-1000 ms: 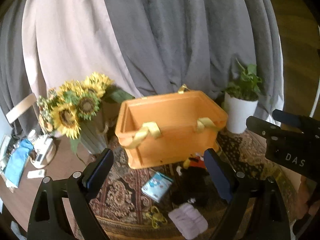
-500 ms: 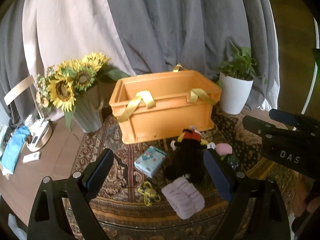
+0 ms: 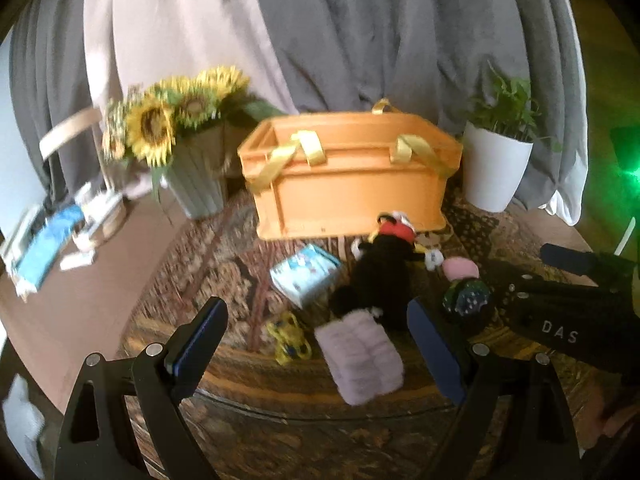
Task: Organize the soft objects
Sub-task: 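Move both tools back toward the remaining toys beside the crate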
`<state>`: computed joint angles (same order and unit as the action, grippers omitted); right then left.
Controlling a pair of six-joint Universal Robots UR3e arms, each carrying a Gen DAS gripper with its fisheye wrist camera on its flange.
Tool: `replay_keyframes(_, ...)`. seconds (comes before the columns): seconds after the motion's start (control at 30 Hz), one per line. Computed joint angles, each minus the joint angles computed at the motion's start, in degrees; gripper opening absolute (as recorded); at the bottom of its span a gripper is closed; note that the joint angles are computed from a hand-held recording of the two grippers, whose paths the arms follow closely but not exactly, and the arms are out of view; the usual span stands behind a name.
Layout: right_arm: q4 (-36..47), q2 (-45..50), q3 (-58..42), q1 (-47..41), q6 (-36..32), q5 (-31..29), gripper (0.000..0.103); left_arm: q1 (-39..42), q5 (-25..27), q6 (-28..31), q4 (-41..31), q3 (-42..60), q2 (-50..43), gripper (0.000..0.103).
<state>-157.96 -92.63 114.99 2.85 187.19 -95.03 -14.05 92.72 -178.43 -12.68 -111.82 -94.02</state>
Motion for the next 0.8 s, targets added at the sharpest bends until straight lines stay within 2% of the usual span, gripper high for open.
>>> replay_keyframes(0.3, -4.6, 1.9, 5.0, -5.4, -6.4, 7.3, 0.075, -3.3, 1.8, -7.5, 0.1, -1.2, -5.3, 0.089)
replay_keyframes(0.6, -7.2, 6.2, 5.2, -6.5, -11.5, 9.9, 0.075, -6.0, 4.4, -11.1, 4.2, -2.1, -10.9, 0.085)
replay_keyframes(0.8, -7.6, 9.0, 4.4, -6.3, -13.5, 10.7, 0.075, -7.0, 5.8, -12.9, 5.5, -0.2, -15.3, 0.076)
